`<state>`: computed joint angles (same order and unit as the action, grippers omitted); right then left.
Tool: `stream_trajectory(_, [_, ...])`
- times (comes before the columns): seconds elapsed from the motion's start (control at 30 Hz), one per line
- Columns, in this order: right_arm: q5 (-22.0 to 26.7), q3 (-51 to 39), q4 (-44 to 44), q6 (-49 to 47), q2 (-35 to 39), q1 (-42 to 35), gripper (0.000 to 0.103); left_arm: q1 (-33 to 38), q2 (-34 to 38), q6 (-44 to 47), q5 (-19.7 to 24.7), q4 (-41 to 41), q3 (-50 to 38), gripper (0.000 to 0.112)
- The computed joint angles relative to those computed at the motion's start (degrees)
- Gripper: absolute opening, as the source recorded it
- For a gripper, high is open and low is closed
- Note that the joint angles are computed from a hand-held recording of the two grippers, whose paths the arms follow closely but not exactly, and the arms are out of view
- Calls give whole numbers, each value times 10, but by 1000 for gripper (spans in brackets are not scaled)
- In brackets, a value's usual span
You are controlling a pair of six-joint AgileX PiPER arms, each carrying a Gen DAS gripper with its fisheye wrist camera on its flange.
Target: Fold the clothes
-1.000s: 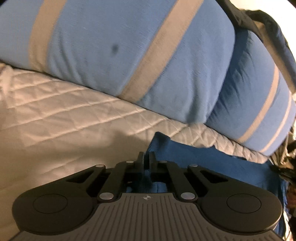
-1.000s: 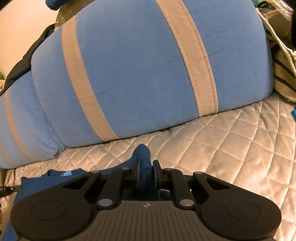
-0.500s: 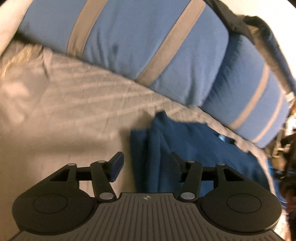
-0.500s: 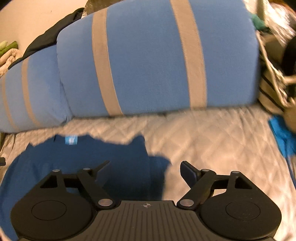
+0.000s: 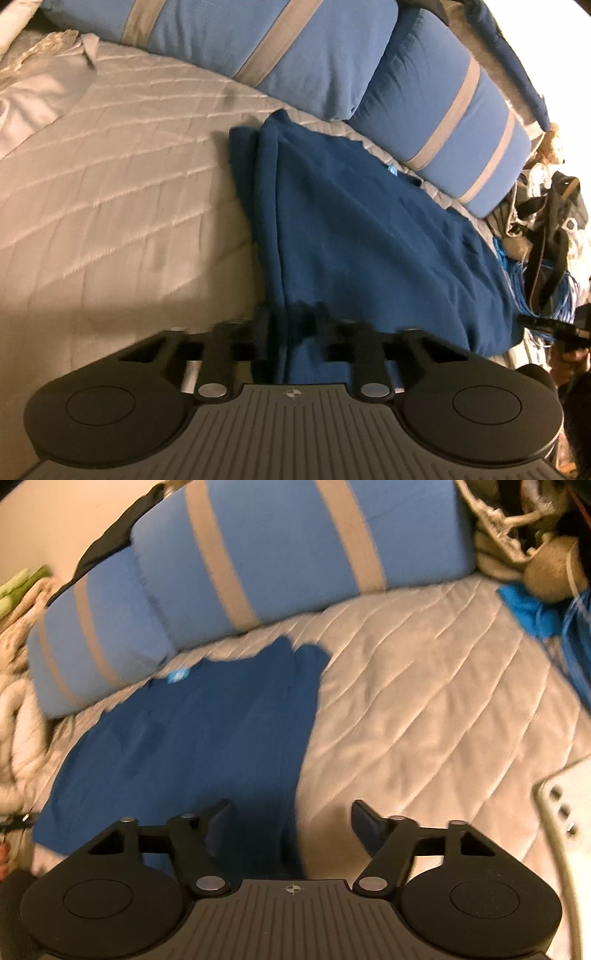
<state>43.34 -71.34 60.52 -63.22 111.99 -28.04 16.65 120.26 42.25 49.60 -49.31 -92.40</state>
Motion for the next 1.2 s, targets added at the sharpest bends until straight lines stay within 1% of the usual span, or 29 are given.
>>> stream_trajectory(0.03, [7,3,-10,1,-1,1,34,-3,-12,10,-12,5,13,11])
stream_trajectory(0.07, [16,5,-23,5,-1,3,20,-7,-20,8,-20,17,19,8])
stream_trajectory(0.1, [23,7,-38,12,-3,4,12,-10,-24,-2,-15,34,18,7])
stream_trajectory(0.2, [13,33,-51,11,-27,4,10,-20,-48,-9,-22,84,35,6])
stream_trajectory(0.27, [17,39,-53,16,-31,-1,9,-20,-63,-3,-36,94,59,6])
stream_trajectory(0.33, [12,45,-56,13,-31,-4,9,-19,-70,4,-55,85,76,7])
stream_trajectory(0.37, [9,52,-44,1,-33,-7,9,-18,-69,3,-55,79,77,7])
stream_trajectory(0.4, [8,61,-26,-14,-34,-14,11,-17,-71,0,-59,73,81,10])
stream_trajectory(0.43, [13,66,-8,-25,-34,-23,15,-17,-76,-2,-67,68,88,11])
stream_trajectory(0.47, [17,70,8,-29,-34,-32,19,-18,-79,-3,-70,66,91,13])
stream_trajectory(0.5, [15,77,21,-29,-36,-39,34,-19,-85,-13,-75,73,96,19])
stream_trajectory(0.53, [8,82,26,-25,-40,-44,55,-22,-94,-24,-84,81,102,22])
stream_trajectory(0.6, [5,97,46,-37,-50,-61,72,-29,-122,-16,-117,80,131,35])
stream_trajectory(0.63, [17,100,55,-42,-50,-73,75,-34,-145,-6,-142,78,156,39])
stream_trajectory(0.7, [63,89,56,-15,-34,-102,76,-48,-183,7,-187,75,196,53])
stream_trajectory(0.73, [87,82,56,7,-23,-114,76,-58,-204,10,-213,75,217,56])
stream_trajectory(0.77, [116,73,59,31,-6,-128,76,-67,-222,12,-233,73,236,63])
stream_trajectory(0.8, [139,69,63,48,7,-136,76,-74,-238,22,-246,66,252,66])
stream_trajectory(0.87, [179,60,70,81,37,-148,77,-88,-268,53,-270,41,281,68])
stream_trajectory(0.93, [207,61,89,96,62,-150,77,-105,-293,63,-294,35,306,68])
stream_trajectory(0.97, [212,65,101,94,70,-148,77,-111,-301,65,-302,31,315,68])
stream_trajectory(1.1, [198,91,166,60,77,-131,74,-134,-329,37,-328,26,348,68])
stream_trajectory(1.2, [177,101,202,47,75,-114,71,-158,-337,9,-363,42,375,68])
